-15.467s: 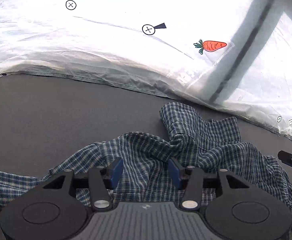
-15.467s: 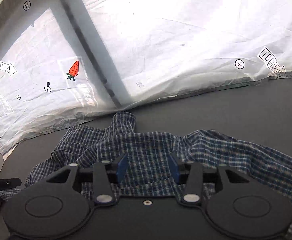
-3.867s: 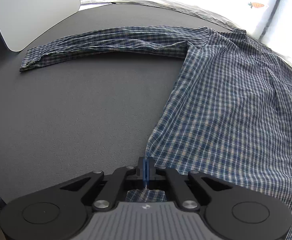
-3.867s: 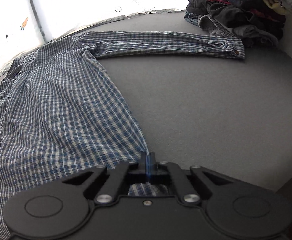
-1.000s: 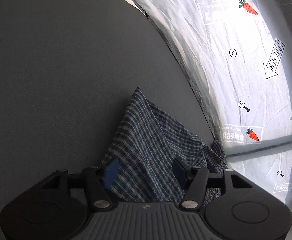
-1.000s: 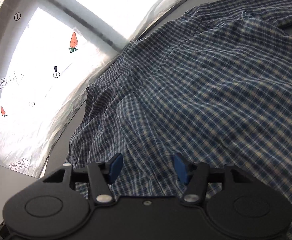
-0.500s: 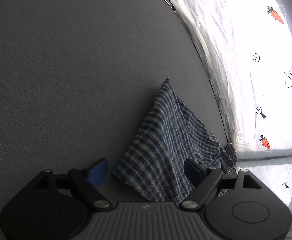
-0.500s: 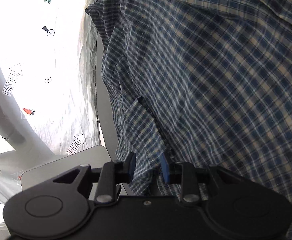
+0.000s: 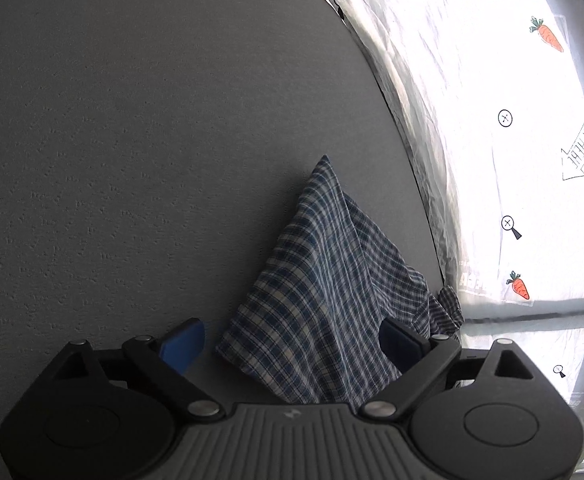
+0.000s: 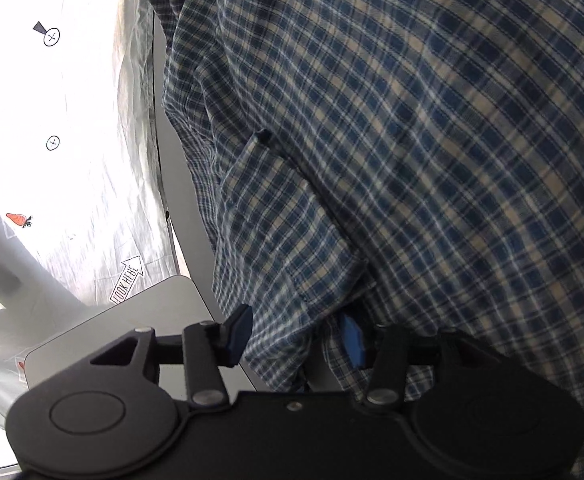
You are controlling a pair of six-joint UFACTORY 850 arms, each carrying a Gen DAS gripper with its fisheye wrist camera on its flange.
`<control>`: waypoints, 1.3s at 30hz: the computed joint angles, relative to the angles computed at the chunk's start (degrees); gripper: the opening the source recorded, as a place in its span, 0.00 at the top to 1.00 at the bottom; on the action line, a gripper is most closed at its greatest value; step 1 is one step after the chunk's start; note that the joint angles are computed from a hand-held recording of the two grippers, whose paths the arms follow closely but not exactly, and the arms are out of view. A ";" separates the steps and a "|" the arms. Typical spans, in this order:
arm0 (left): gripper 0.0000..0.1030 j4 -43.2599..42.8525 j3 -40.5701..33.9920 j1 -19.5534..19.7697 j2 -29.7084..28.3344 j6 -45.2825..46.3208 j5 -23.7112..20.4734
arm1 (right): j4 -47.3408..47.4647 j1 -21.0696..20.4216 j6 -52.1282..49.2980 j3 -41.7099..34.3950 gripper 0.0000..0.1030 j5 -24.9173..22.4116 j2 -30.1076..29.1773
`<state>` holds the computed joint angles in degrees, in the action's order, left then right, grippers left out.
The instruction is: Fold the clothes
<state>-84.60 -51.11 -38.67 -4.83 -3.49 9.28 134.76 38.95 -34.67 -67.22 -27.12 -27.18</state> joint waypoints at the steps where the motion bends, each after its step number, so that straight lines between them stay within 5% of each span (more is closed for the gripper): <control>1: 0.07 -0.01 0.14 -0.05 0.16 0.28 0.04 | 1.27 0.10 -0.23 -0.07 0.52 0.23 0.03; 4: 0.05 1.41 0.24 -0.08 0.18 -0.55 -0.01 | 3.13 0.18 -0.38 0.13 0.57 0.53 0.26; 7: 0.04 2.05 0.30 -0.12 0.19 -0.77 0.00 | -2.01 0.34 0.60 -0.85 0.77 3.87 0.85; 12: 0.04 1.96 0.20 -0.33 0.08 0.40 0.15 | 7.53 0.91 -9.70 0.00 0.93 2.98 1.98; 16: 0.04 9.17 1.03 -0.23 0.51 -7.62 0.23 | 15.56 0.94 -21.90 0.52 0.93 0.78 4.07; 20: 0.04 16.04 2.01 -0.13 1.14 -15.10 0.42 | 23.63 1.03 -30.52 1.54 0.93 5.84 7.02; 25: 0.01 17.07 1.55 -0.03 0.76 -15.87 0.27 | 23.59 0.97 -25.41 1.90 0.87 11.67 7.69; 30: 0.00 18.76 1.69 0.03 0.90 -16.89 0.19 | 13.11 1.39 -15.33 -1.15 0.62 14.75 5.38; 37: 0.00 25.08 2.38 0.10 1.24 -23.26 0.65 | 10.97 1.58 -13.13 -5.46 0.61 15.48 3.30; 39: 0.00 27.02 2.52 0.26 1.33 -25.09 0.44 | 12.05 1.53 -14.63 -6.64 0.72 16.37 3.01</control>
